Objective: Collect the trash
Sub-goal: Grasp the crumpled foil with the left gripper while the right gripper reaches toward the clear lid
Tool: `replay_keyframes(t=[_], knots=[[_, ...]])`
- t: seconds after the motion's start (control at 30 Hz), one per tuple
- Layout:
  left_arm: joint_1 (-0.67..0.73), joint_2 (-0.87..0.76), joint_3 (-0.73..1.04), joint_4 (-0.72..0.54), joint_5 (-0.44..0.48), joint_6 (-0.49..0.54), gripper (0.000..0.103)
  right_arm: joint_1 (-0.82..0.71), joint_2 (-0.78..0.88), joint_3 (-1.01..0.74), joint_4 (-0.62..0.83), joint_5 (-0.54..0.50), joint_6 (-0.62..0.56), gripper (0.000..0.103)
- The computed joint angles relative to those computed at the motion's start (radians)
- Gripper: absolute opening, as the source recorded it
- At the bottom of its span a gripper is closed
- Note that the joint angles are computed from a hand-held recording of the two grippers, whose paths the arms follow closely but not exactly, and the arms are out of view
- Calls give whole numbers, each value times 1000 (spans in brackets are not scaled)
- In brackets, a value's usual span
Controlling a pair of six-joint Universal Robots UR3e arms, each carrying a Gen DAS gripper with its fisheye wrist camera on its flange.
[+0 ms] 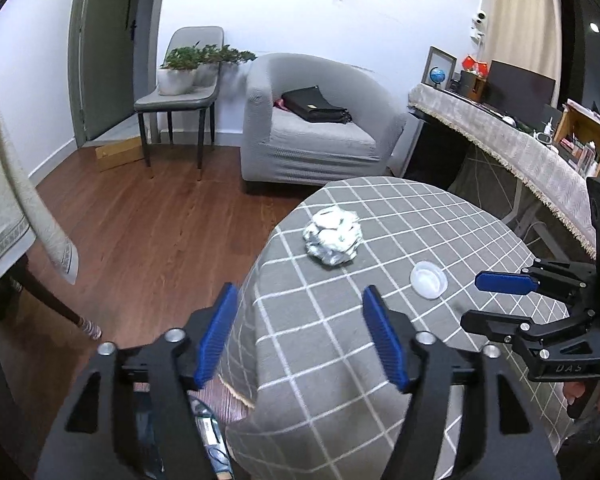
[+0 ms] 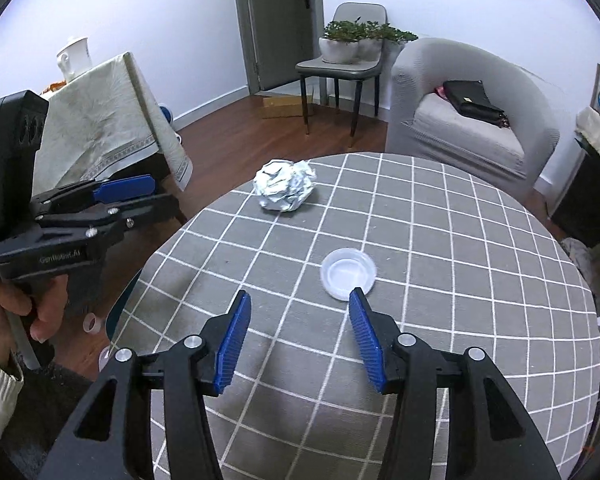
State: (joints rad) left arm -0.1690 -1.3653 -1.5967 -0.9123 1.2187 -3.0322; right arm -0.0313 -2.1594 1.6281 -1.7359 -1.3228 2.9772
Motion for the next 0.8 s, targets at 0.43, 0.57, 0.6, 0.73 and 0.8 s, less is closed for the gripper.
replay_keyframes(t=[0.43,0.57,0.6,0.73,0.8], knots=[[-141,-276,267,-13,82,-5,79,-105,-11,55,-32,25,-27,74],[-146,-335,330,-37,79,-6,79,-168,-31,77,-6,57,-57,74],[-149,-350,347,-41,81,-5,79,-188,-39,83,4,67,-69,74],[-163,-411,419,-67,88,3,79,-261,-66,101,45,111,-115,75],[-174,-452,463,-82,100,6,79,-264,-62,101,47,115,-112,75]])
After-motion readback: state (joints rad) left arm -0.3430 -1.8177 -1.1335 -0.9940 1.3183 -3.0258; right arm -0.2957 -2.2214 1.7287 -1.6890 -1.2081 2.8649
